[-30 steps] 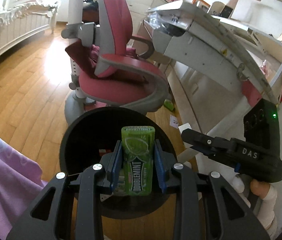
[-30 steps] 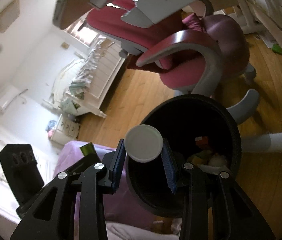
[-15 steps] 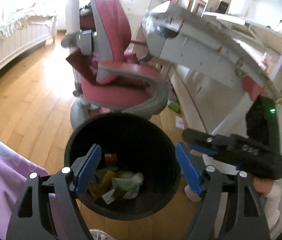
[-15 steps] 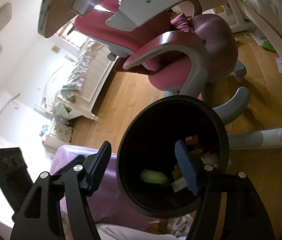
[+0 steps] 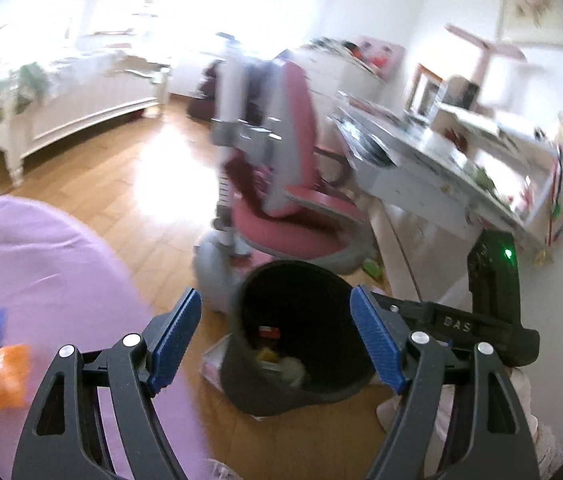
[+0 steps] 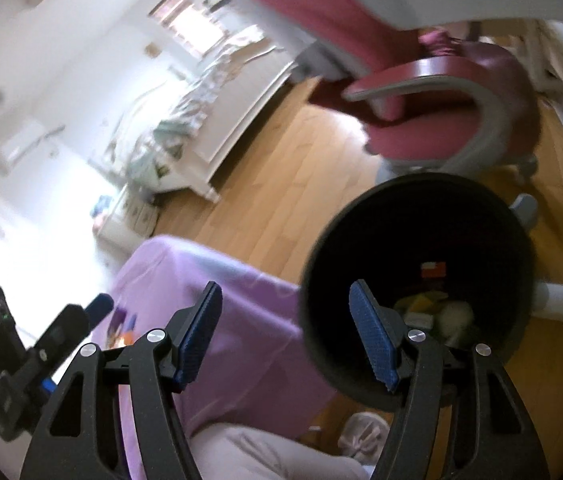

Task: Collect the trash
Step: 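Grasp the purple tube with left tool while right tool grasps orange snack bag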

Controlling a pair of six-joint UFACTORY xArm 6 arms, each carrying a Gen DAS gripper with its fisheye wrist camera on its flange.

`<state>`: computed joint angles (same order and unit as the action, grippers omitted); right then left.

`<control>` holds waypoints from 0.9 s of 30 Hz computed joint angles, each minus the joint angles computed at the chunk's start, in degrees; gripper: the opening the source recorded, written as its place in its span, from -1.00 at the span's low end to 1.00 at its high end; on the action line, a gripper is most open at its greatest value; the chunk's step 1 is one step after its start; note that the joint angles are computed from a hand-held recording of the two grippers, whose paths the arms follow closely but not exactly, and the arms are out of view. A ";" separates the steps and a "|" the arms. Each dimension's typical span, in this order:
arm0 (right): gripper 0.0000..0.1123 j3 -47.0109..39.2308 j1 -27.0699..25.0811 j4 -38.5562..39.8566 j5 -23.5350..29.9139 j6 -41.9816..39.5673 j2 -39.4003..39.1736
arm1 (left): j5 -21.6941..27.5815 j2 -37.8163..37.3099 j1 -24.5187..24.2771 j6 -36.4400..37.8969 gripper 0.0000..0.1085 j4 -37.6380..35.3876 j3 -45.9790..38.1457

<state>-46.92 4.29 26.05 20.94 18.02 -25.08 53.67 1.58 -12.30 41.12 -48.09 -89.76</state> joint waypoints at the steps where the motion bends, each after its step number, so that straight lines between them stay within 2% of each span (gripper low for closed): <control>1: 0.18 -1.22 1.19 -0.95 0.28 0.38 1.00 | 0.13 -0.31 1.64 -0.12 0.41 -0.36 0.27; 7: 0.18 -11.35 8.50 -5.19 3.09 0.71 9.20 | -1.18 0.26 11.51 -0.86 0.41 0.73 -0.48; 12: 0.18 -23.58 14.66 -5.01 7.13 -4.09 18.89 | -1.67 7.76 18.54 -6.04 0.40 8.24 -8.48; 14: 0.18 -29.38 16.97 -4.77 9.53 -6.44 23.54 | 0.69 12.79 20.49 -8.81 0.39 10.78 -14.51; 17: 0.18 -38.92 19.97 -5.27 13.51 -9.08 31.16 | 4.64 19.85 21.43 -10.36 0.27 15.03 -23.58; 21: 0.18 -50.89 22.31 -9.01 18.82 -8.48 40.46 | 7.73 24.83 20.28 -7.77 0.26 19.65 -29.79; 24: 0.18 -59.78 23.06 -12.37 23.30 -6.14 46.86 | 10.81 29.44 19.19 -6.32 0.08 23.26 -36.06; 26: 0.18 -65.60 23.26 -14.91 26.81 -4.84 50.71 | 13.18 32.77 18.90 -6.38 -0.13 25.17 -40.71; 27: 0.18 -68.13 23.36 -16.28 28.37 -4.38 52.36 | 13.99 34.05 18.83 -6.69 -0.15 25.85 -42.53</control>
